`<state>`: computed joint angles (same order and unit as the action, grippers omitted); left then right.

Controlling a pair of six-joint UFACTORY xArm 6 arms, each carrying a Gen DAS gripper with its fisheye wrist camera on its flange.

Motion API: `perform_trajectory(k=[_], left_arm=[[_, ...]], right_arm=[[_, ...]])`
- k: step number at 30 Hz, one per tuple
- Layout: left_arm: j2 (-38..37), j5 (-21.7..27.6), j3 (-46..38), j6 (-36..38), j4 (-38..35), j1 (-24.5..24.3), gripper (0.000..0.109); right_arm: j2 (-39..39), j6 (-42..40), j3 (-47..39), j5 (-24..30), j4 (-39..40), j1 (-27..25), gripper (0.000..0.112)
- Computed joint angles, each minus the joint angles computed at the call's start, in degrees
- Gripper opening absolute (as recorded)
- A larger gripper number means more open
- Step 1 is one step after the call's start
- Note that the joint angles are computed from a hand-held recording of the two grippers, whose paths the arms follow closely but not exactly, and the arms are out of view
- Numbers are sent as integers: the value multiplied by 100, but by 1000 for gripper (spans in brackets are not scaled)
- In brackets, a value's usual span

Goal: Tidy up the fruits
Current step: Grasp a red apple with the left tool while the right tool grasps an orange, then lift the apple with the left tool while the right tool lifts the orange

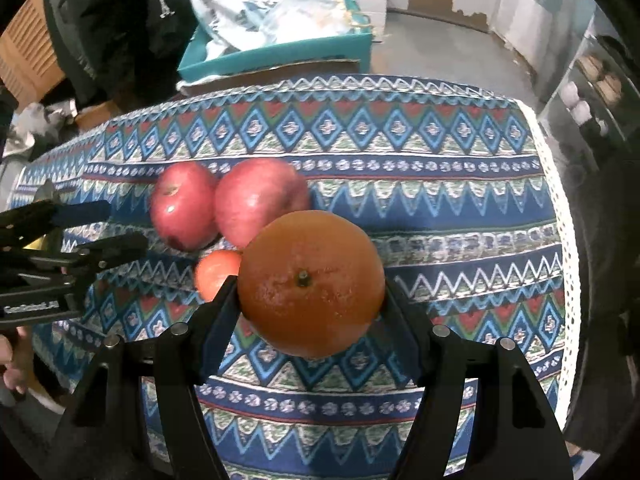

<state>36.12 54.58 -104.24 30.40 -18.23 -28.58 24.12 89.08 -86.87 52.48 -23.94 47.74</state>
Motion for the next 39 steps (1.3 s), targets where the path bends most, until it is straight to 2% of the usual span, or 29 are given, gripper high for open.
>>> perform_trajectory(k=[8, 20, 24, 33, 39], left_arm=[[589, 350, -776, -312, 209, -136, 74], [1542, 981, -2059, -600, 297, -175, 74], [1703, 1107, -2248, -659, 220, -169, 72], [1154, 336, -1260, -378, 413, -250, 72], [852, 123, -877, -259, 369, -180, 72]], right_arm=[[-270, 218, 491, -282, -41, -120, 70], [-319, 269, 614, -436, -82, -203, 70], [-303, 251, 605, -451, -64, -209, 70], [-185, 172, 400, -363, -172, -231, 70], [-169, 157, 258, -228, -294, -220, 69]])
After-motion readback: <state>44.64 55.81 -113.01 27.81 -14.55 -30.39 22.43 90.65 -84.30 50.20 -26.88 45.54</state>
